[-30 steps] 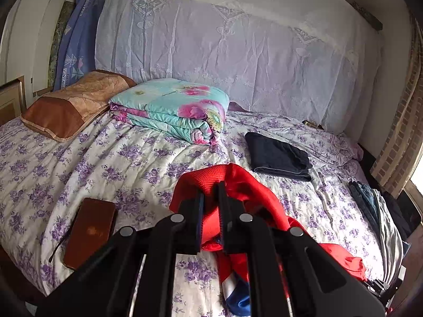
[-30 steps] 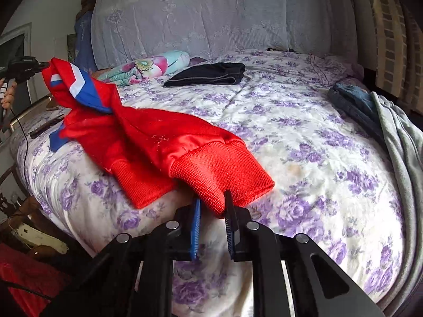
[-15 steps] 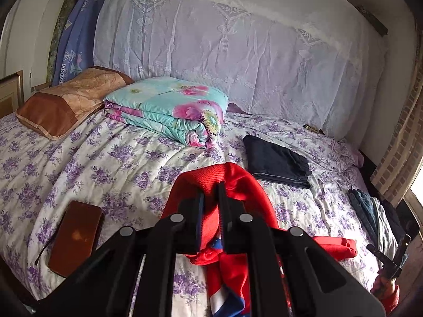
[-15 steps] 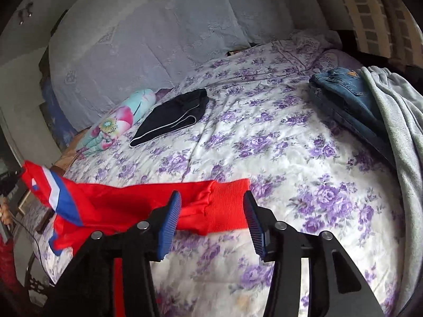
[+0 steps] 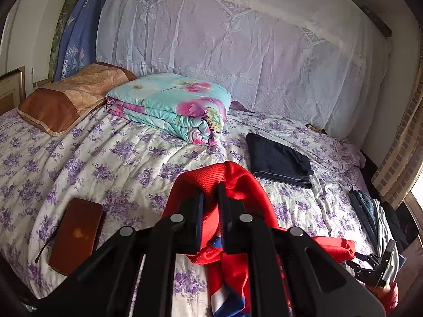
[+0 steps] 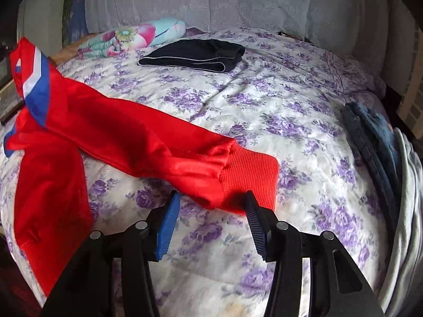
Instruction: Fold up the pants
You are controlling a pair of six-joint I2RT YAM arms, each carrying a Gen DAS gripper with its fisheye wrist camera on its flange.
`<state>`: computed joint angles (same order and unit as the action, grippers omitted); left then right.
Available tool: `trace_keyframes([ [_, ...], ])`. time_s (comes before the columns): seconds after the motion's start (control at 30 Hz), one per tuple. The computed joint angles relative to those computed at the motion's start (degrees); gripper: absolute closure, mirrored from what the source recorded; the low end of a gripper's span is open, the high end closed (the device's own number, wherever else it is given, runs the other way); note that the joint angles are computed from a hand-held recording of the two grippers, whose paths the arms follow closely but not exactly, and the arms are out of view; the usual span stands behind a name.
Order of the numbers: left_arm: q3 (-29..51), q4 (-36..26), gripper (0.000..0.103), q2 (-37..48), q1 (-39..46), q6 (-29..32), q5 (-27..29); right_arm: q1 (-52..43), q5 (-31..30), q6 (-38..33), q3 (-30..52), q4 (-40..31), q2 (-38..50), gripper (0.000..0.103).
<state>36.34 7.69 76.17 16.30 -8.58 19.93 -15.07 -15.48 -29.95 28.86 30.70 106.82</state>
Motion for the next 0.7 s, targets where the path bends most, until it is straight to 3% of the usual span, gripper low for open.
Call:
trace_keyframes([
  [0.07,-0.09,-0.15,0.094,-0.27,0.18,-0.51,0.53,1.31,2.12,-1.63,0.81,0.94,0.34,0.056],
  [0.1,-0.32,-0.33,0.094,-0.7,0.36,-0.57,0.82,1.2,1.45,-2.17,1.1,0.94,0.12,0.075],
  [0.13,-0.43,-0.63,0.094,-1.19,0.46,-0.65,1.03,0.67,-0.07,-2.14,1.23,0.47,-0.57,0.082],
  [0.3,-3.17,-2.18,0.094,-7.7,3.31,-0.92,4.7,-7.68,-11.16,2.5,-3.86,2.2,-10.72,0.089],
  [0.43,-6.25,-4.4,0.094,-16.83,7.13,-1.62,9.39,-23.1,-28.22,1.88,-2.71,-10.51,-21.58,0.089],
  [0.57,-7.23,-9.03,0.094,-26.06,12.06,-2.56,17.0,-36.95,-42.72,-8.34,5.03,-33.79,-26.54,0.088],
  [0.63,-4.3,-11.83,0.092,-24.14,10.79,-1.99,16.2,-38.34,-43.3,-10.97,10.21,-41.01,-23.58,0.088],
  [0.7,0.6,-11.99,0.09,-15.31,7.1,-2.98,13.28,-34.23,-37.94,-7.22,15.31,-40.58,-17.75,0.087],
])
